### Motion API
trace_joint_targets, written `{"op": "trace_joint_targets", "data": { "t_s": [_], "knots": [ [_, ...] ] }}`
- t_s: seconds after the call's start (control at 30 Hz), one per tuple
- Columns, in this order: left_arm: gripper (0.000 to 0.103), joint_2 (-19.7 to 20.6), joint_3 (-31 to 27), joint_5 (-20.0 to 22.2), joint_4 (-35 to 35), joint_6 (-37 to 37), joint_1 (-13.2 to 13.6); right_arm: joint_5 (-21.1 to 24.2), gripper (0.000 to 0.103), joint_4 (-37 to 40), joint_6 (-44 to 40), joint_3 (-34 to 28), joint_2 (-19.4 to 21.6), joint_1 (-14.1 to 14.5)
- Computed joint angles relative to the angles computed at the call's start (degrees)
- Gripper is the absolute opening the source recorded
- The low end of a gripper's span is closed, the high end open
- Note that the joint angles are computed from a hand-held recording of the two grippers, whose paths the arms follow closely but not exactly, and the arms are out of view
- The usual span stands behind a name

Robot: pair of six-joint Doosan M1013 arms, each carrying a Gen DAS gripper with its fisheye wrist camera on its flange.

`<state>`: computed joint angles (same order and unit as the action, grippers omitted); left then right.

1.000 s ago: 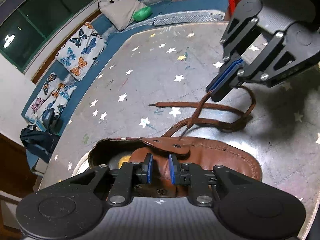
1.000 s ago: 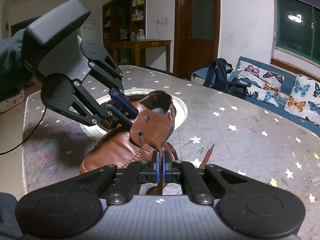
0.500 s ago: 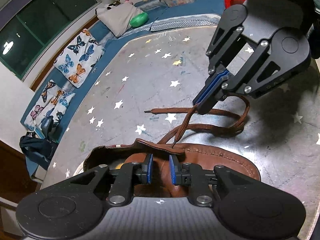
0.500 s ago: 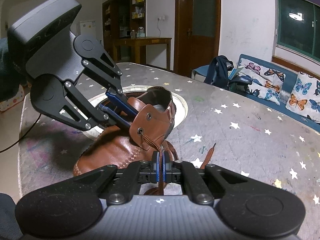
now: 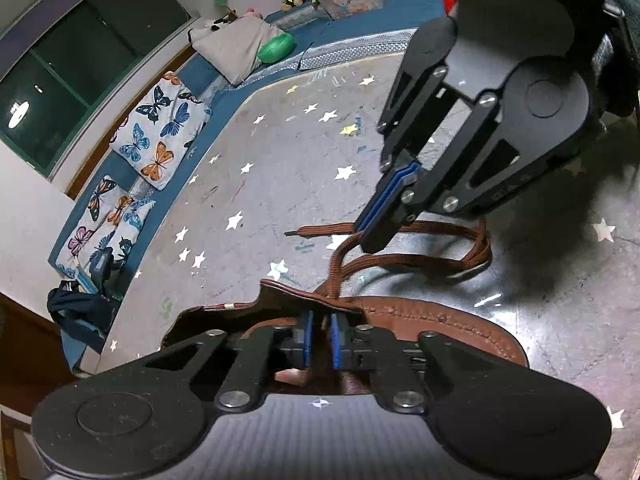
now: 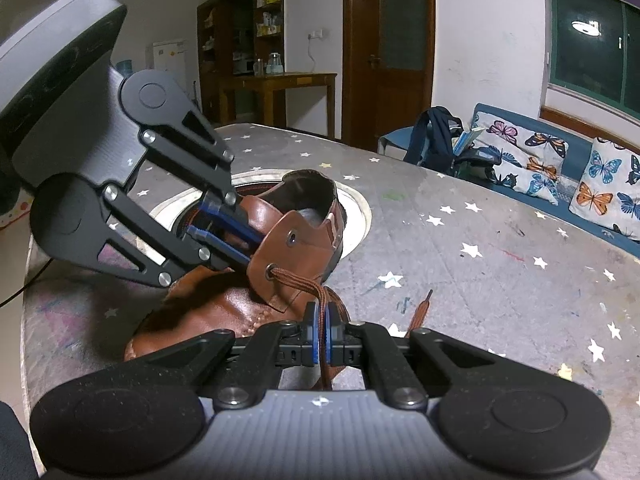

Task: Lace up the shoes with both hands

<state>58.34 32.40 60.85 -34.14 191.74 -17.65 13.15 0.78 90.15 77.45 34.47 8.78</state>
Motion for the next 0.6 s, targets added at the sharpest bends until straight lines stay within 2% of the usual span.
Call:
{"op": "trace_joint_targets", "data": {
  "t_s": [0.1, 0.17, 0.2, 0.27, 0.33, 0.4, 0.5, 0.6],
  "knots": [
    [0.004, -2.2, 5.17, -5.04, -1.91, 2.25, -0.03, -0.04, 0.003, 0.06, 0.27, -0.08, 0.14, 0.03],
    [0.004, -3.97, 9.27, -9.59, -3.32, 3.1, -0.18, -0.26, 0.009, -2.58, 3.36, -0.01, 0.17, 0.19],
    [0.004, -5.06, 11.8, -12.6, -4.25, 3.89, -0.32, -0.5, 0.011, -4.99, 5.99, 0.09, 0.13, 0.32],
    [0.004, -7.47, 17.52, -19.87, -6.94, 6.46, -0.74, -1.3, 0.024, -8.07, 9.32, 0.37, 0.0, 0.59],
    [0.004, -9.72, 23.31, -27.65, -11.52, 10.3, -1.26, -2.26, 0.032, -10.63, 12.18, 0.68, -0.13, 0.87],
    [0.004, -11.54, 28.44, -34.96, -18.88, 16.54, -1.79, -3.35, 0.034, -12.08, 14.17, 1.0, -0.26, 1.14],
    [0.003, -13.25, 34.2, -43.52, -37.89, 32.66, -2.24, -4.6, 0.039, -14.99, 18.13, 1.3, -0.31, 1.48],
    [0.003, -14.15, 36.1, -46.25, -47.81, 37.51, -2.02, -5.22, 0.04, -17.94, 22.1, 1.48, -0.3, 1.7]
  ]
}}
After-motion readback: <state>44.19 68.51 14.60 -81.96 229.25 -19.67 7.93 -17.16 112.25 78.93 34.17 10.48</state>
